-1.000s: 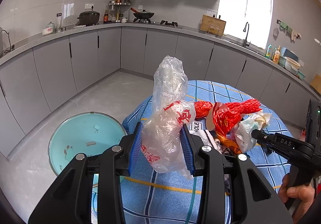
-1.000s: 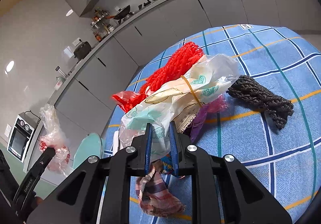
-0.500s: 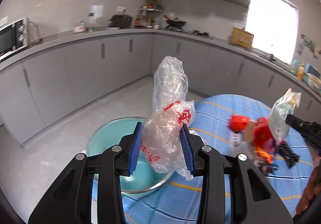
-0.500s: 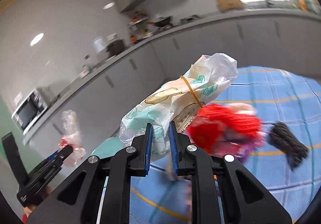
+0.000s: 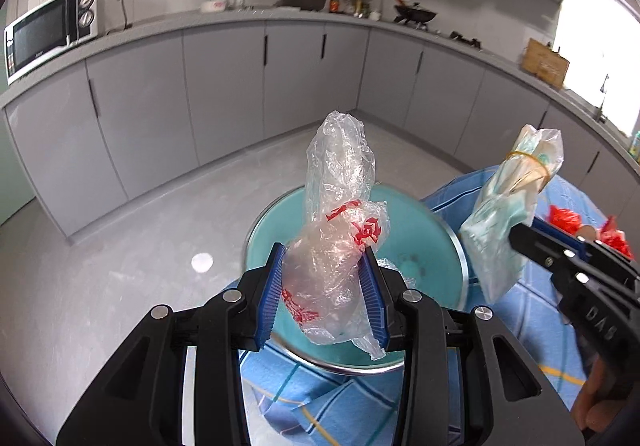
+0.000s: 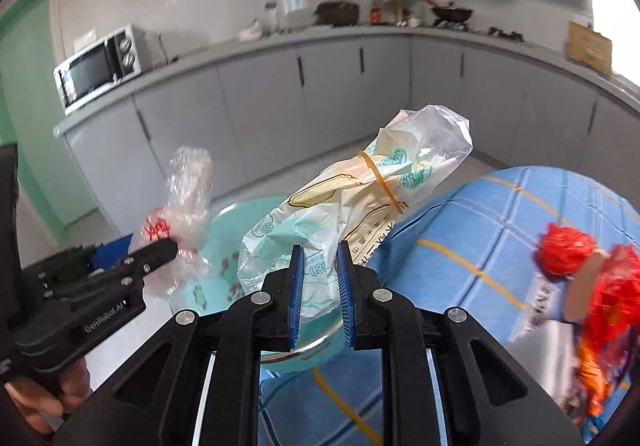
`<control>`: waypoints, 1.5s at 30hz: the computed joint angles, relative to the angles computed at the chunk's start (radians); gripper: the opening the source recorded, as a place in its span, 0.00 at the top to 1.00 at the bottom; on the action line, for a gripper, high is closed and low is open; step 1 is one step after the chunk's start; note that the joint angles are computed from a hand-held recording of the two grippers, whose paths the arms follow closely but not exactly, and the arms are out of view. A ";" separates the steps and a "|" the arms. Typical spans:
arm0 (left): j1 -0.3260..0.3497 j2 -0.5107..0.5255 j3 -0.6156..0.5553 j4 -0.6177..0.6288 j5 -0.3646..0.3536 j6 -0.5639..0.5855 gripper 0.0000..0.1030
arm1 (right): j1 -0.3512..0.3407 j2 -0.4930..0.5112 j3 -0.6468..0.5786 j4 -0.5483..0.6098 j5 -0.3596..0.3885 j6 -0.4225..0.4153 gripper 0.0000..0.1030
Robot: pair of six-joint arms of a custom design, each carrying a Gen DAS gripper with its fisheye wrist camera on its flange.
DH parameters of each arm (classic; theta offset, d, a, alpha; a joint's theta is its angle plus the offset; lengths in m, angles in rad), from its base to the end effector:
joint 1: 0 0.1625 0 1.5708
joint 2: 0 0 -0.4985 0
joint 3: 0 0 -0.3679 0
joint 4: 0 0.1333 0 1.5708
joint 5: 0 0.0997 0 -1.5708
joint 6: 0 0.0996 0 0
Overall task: Collect trash
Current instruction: 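Open both tools over the teal bucket, dropping the bag and packet inside, then move both tools back over the trash pile on the table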
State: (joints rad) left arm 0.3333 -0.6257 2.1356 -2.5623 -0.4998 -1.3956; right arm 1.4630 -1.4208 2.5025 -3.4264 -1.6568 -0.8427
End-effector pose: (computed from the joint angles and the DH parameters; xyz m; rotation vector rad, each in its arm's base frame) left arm -0.3903 -0.3687 -0.0036 0.1687 2.1866 -1.0996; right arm 0.0823 -0.3992 0.3293 0.8830 -2.4197 0.8824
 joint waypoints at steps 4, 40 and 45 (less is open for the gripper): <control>0.027 0.013 0.017 -0.040 -0.020 0.004 0.63 | 0.007 0.068 -0.010 0.003 -0.032 -0.039 0.83; 0.034 0.026 -0.060 0.185 -0.055 -0.116 0.11 | -0.126 -0.017 0.098 -0.211 0.140 0.054 0.14; 0.003 0.051 -0.072 0.145 -0.062 -0.071 0.10 | -0.160 -0.059 0.103 -0.210 0.119 0.071 0.10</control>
